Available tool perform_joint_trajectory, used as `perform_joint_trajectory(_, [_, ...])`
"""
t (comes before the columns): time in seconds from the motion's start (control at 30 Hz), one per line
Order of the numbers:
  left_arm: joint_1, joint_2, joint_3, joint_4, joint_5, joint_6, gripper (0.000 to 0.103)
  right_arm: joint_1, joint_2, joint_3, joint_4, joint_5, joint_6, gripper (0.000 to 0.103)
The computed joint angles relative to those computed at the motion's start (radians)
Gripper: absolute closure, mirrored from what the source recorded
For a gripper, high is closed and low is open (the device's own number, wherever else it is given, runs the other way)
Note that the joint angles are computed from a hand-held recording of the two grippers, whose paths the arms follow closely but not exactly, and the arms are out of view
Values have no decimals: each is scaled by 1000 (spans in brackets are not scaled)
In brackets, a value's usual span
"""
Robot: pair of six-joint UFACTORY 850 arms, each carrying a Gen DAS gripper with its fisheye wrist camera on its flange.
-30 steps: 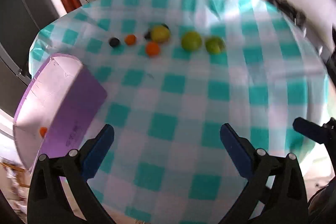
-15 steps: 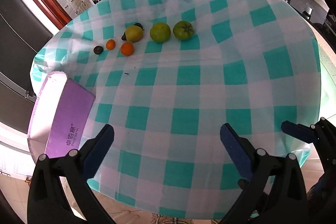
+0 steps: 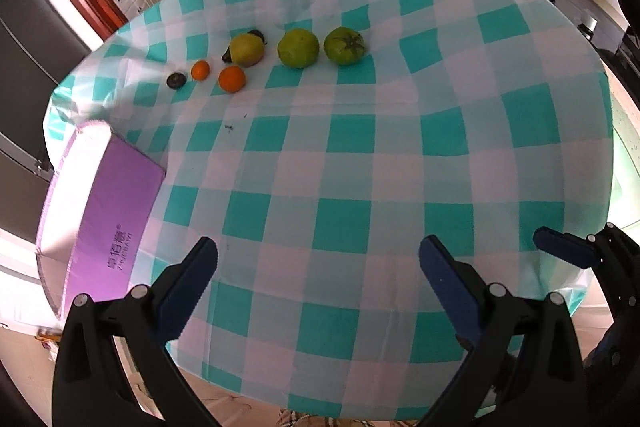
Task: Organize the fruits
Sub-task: 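Move both open tools back over the fruits on the cloth, then grasp a green tomato with the right tool while the left tool grasps an orange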
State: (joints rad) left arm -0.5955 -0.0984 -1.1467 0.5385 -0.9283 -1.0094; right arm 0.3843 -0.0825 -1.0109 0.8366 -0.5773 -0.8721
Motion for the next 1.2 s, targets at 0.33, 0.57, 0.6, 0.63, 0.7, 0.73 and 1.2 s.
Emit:
perform_joint_trajectory(0.33, [152, 70, 135, -41, 172, 25, 2, 145, -155, -143, -329, 27, 282, 15])
perform_joint_trajectory(0.57, [337, 24, 161, -118, 418, 250, 2, 237, -353, -371, -720, 0, 721, 15])
perform_joint_trajectory(0.6, [362, 11, 155, -141, 433, 282, 2, 239, -378, -403, -744, -6, 789, 15])
perform_joint_trajectory(0.63, [388, 0, 148, -174, 453, 317, 2, 235, -407, -439, -737, -8, 839, 15])
perform_joint_trajectory(0.7, [439, -18, 147, -226, 517, 391, 2, 236, -453, -494, -816, 2, 981, 15])
perform_joint_trajectory(0.73, [454, -27, 146, -226, 535, 404, 2, 235, -470, -517, -848, -2, 1029, 15])
perform_joint_trajectory(1.2, [562, -241, -17, -489, 641, 755, 2, 202, -918, -1203, -1114, -185, 1340, 16])
